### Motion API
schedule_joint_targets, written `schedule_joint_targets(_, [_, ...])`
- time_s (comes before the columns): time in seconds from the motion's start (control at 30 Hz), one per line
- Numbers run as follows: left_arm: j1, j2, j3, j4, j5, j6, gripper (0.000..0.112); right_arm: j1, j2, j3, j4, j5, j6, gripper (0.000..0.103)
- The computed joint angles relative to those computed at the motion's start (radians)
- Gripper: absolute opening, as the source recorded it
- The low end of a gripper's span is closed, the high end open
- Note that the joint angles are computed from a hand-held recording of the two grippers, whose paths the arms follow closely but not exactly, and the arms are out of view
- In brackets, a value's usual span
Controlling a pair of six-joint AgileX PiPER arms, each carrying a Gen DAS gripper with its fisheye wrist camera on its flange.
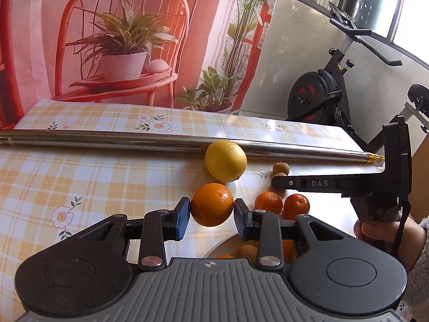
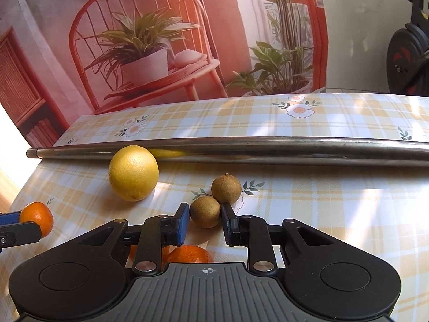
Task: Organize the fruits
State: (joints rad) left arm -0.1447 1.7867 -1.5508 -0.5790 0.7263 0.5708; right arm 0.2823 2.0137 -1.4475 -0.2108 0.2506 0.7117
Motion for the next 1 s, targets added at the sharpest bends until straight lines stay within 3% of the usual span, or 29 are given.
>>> schedule_joint_targets(0.17, [0.004,-0.014,0.009,-0.001,0.008,0.013,0.037,0.005,-0.024,0.040,-0.056,-0.036,0.083,0.023])
schedule_joint_targets(0.47, [0.015,-0.087,0.077,-0.017,0.027,0.047,0.038,0.059,-0.168,0.200,-0.456,-0.101,0.514,0.023])
schedule_joint_targets(0.73, [0.043,-0.181,0.177,-0.059,0.070,0.115,0.038,0.150,-0.304,0.318,-0.864,-0.068,0.965,0.023])
schedule_joint_targets(1.0, [0.074,-0.267,0.284,-0.078,0.108,0.174,0.038,0.308,-0.387,0.397,-1.016,0.043,1.145,0.024])
